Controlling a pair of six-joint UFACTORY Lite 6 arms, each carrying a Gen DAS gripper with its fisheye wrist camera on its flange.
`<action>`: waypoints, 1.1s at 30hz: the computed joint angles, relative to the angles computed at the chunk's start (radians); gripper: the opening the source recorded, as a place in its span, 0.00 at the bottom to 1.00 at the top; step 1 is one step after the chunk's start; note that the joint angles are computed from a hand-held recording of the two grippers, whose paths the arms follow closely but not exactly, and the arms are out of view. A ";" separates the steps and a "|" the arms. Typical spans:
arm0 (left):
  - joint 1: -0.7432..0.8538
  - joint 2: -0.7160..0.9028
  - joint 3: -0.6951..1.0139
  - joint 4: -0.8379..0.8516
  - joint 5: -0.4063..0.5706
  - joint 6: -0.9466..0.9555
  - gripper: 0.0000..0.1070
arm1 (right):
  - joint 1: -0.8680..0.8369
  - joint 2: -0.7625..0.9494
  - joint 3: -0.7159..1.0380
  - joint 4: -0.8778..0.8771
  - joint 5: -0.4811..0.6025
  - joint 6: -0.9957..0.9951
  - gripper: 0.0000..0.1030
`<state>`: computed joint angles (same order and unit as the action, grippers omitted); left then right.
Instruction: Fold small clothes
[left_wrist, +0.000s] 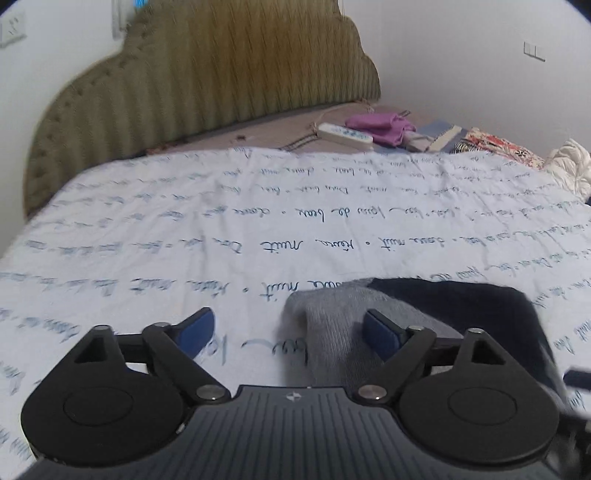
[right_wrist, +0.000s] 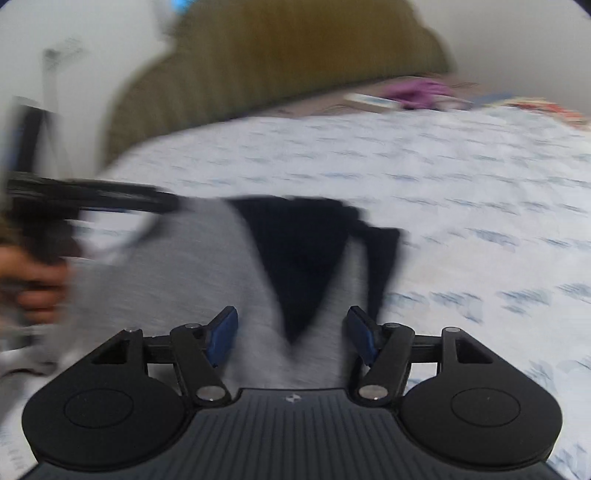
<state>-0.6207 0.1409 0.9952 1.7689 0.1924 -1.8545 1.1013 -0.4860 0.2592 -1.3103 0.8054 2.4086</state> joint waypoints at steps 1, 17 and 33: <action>-0.023 -0.063 -0.058 -0.036 0.029 0.028 0.88 | 0.080 -0.026 -0.005 0.031 0.080 0.029 0.65; -0.366 -0.512 -0.589 -0.353 0.288 0.036 0.90 | 0.428 0.363 0.221 0.258 0.259 0.250 0.94; -0.522 -0.673 -0.705 -0.498 0.425 0.038 0.90 | 0.544 0.463 0.293 0.395 0.308 0.302 0.94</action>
